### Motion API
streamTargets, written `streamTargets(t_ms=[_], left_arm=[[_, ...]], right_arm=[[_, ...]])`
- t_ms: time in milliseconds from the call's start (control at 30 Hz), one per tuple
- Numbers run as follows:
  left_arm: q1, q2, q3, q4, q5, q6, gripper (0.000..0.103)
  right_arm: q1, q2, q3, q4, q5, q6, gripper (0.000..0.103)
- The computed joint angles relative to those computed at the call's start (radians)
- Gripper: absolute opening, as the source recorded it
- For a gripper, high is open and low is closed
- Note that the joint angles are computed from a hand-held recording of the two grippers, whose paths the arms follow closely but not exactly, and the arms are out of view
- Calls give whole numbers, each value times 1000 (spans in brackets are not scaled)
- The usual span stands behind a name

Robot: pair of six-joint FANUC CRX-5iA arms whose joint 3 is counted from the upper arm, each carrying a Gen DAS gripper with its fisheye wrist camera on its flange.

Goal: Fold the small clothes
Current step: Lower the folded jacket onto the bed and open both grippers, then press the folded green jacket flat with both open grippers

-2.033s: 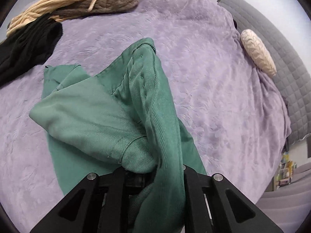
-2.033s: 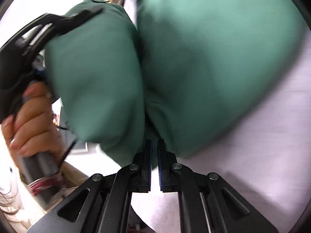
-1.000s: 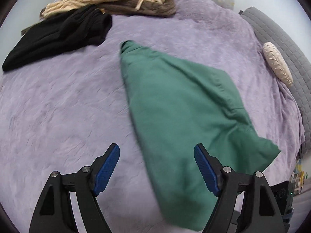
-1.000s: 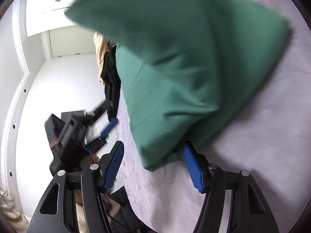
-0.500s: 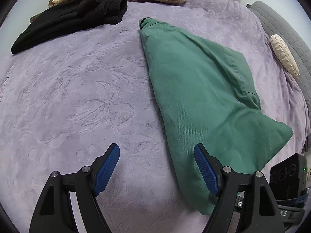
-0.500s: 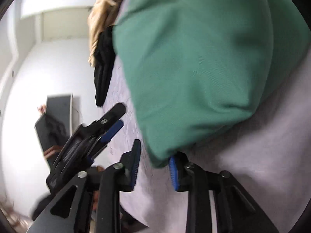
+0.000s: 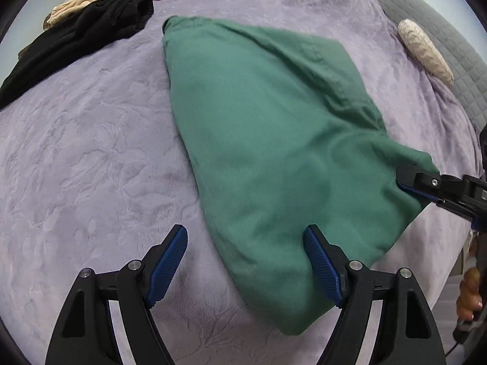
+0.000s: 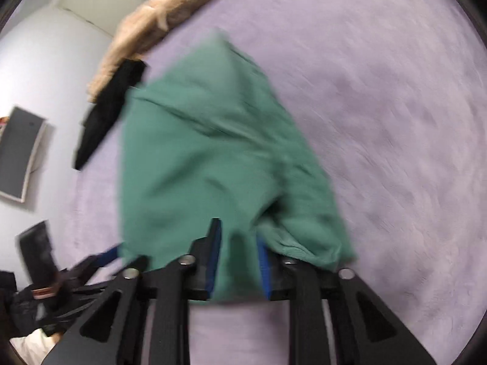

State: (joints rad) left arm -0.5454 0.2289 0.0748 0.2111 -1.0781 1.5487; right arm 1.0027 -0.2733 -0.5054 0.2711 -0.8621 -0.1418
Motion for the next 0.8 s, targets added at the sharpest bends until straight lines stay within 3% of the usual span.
streamTargets(t_ms=[33,133,167,233,300,333,367,400,533,600,633,800], left_arm=[[7,-16,-45,36,27,-20,80],[15,-36,-96,63,57,-9,88],[14,-39,-101,58,63,-1,88],[8,-41,-99,38,69,12,88],[2,-44,-98,21,72,19,88],[-1,-46,-98,15,72,24,88],[-4,-47,-97,10,71,29,88],[-6,-47,-96,7,70,31,88],[-23,-46,-87,-20,69,79,88],[-25,-49,-90,-21,70,94,88],[-26,-51,-93,-23,72,101,88],[-27,-59,-107,-24,86,117,88]], right_arm=[[-7,-19,-23,-35,15,-17,0],[26,-133,-151,10,106,-172,0],[39,-155,-156,37,96,-190,8],[75,-227,-184,129,92,-239,8],[62,-241,-138,164,83,-170,12],[36,-224,-103,149,81,-104,29],[-7,-187,-45,101,69,-3,52],[-60,-141,10,54,61,99,57],[-241,16,149,-157,82,384,52],[-318,95,215,-278,89,510,33],[-335,146,257,-305,84,552,7],[-390,270,350,-316,-7,709,5]])
